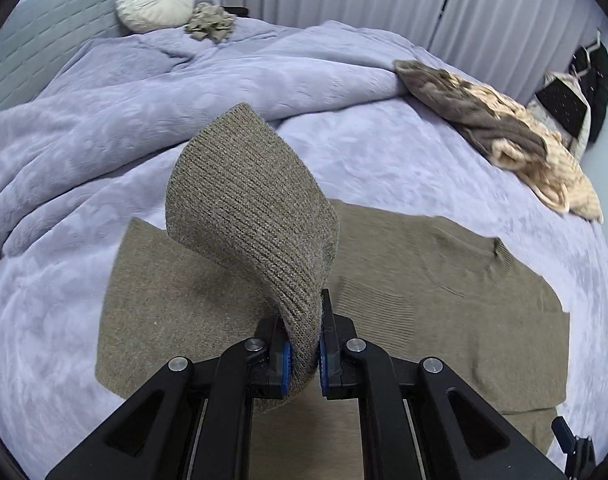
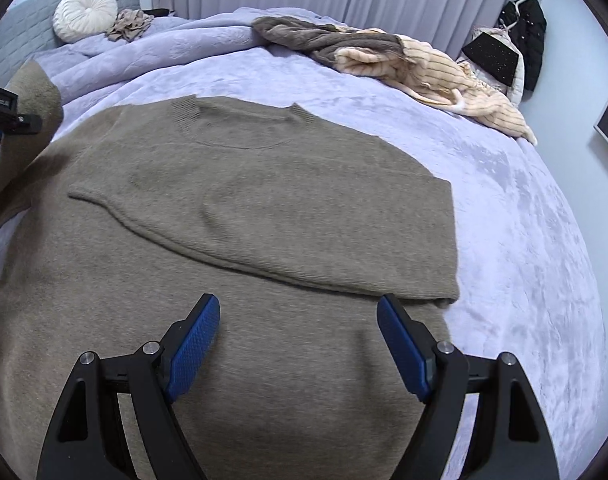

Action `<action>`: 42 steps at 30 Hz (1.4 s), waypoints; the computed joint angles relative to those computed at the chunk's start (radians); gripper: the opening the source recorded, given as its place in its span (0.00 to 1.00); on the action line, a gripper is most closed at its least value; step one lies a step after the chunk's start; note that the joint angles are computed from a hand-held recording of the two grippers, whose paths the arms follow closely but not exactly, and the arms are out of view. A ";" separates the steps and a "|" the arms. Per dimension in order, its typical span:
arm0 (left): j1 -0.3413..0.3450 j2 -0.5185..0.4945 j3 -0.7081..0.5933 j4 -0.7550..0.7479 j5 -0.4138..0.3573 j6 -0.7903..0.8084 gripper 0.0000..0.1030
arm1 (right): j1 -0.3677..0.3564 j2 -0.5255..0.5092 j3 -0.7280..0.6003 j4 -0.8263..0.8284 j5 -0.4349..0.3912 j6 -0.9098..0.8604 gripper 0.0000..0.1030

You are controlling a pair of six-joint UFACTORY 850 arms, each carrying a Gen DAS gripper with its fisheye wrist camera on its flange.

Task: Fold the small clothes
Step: 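Carry the sleeve with the left gripper across the sweater body, then release the sleeve from the left gripper onto the sweater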

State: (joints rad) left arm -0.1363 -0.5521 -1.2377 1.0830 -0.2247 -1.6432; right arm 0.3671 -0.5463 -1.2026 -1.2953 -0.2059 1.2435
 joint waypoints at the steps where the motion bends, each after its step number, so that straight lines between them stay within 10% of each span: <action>1: -0.016 -0.010 -0.018 -0.022 -0.009 0.027 0.11 | -0.007 0.003 0.003 -0.012 0.006 0.012 0.81; 20: -0.244 -0.173 -0.275 -0.174 -0.179 0.345 0.11 | -0.142 0.024 0.031 -0.280 0.090 0.304 0.81; 36: -0.288 -0.302 -0.393 -0.382 -0.238 0.615 0.12 | -0.190 0.017 0.041 -0.348 0.128 0.404 0.81; 40: -0.279 -0.272 -0.344 -0.441 -0.157 0.681 0.85 | -0.187 0.017 0.042 -0.365 0.130 0.418 0.81; 42: -0.279 -0.240 -0.298 -0.339 -0.127 0.583 0.93 | -0.187 0.019 0.043 -0.396 0.136 0.445 0.81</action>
